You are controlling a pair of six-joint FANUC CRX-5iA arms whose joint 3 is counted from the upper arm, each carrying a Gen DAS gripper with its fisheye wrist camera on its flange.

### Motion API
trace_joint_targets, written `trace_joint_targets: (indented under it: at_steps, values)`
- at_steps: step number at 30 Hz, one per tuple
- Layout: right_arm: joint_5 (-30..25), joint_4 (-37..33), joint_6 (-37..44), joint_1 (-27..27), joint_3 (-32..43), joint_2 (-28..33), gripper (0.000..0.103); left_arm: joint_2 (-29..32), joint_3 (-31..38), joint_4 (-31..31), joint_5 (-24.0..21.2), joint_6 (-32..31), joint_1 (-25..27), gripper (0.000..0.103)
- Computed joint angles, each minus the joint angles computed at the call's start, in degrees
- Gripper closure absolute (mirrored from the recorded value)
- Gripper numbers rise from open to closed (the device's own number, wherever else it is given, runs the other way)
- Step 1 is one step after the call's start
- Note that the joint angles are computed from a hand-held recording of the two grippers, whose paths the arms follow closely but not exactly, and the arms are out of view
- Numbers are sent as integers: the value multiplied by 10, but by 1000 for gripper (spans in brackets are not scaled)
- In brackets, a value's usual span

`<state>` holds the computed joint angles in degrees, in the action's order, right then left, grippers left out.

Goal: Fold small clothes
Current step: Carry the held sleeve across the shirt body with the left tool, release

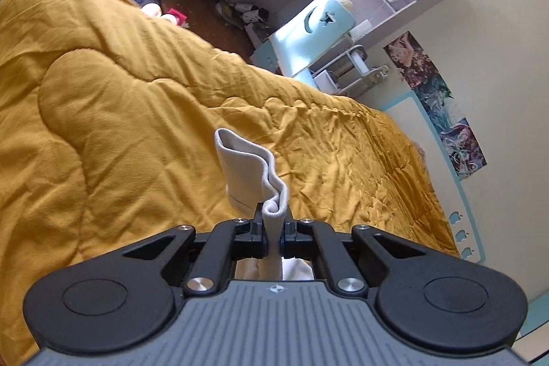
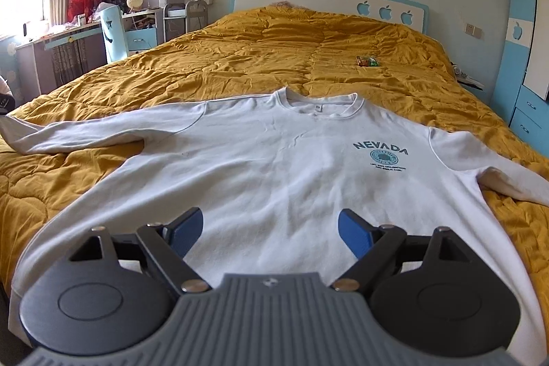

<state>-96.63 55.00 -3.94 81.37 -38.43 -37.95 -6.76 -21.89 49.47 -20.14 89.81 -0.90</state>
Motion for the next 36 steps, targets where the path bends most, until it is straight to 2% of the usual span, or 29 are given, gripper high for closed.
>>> trace_joint_targets:
  at_steps: [4, 6, 9, 11, 13, 16, 20, 22, 23, 25, 28, 31, 34, 36]
  values:
    - [38, -31, 26, -92, 14, -16, 21, 9, 59, -58, 1, 43, -38, 97]
    - [70, -62, 76, -142, 28, -27, 21, 20, 101, -94, -12, 75, -59, 97]
    - [123, -114, 162, -221, 45, -33, 21, 40, 176, -181, -28, 141, -93, 97]
    - [132, -102, 155, -239, 25, -41, 21, 53, 213, -214, -32, 172, -117, 97]
    - [115, -54, 85, -210, -21, -64, 21, 73, 248, -214, -44, 178, -138, 97]
    - [94, 2, -10, -130, -95, -133, 21, 108, 333, -298, -84, 245, -172, 97]
    - [56, 23, -14, -54, -129, -189, 21, 153, 416, -358, -111, 291, -222, 97]
    - [27, 44, -13, -26, -135, -207, 21, 181, 464, -407, -133, 336, -252, 97]
    - [9, 55, -22, -13, -138, -212, 21, 195, 482, -411, -142, 347, -263, 97]
    - [-38, 80, -58, 11, -145, -222, 21, 219, 495, -370, -140, 325, -277, 97]
    - [-95, 99, -115, 24, -149, -228, 21, 255, 517, -340, -133, 316, -308, 97]
    - [-128, 83, -97, 20, -143, -229, 21, 293, 550, -336, -138, 315, -339, 97]
    - [-129, 69, -89, -12, -141, -220, 21, 329, 587, -347, -158, 313, -368, 97]
    - [-95, 65, -71, -41, -147, -232, 21, 348, 598, -340, -166, 300, -384, 97]
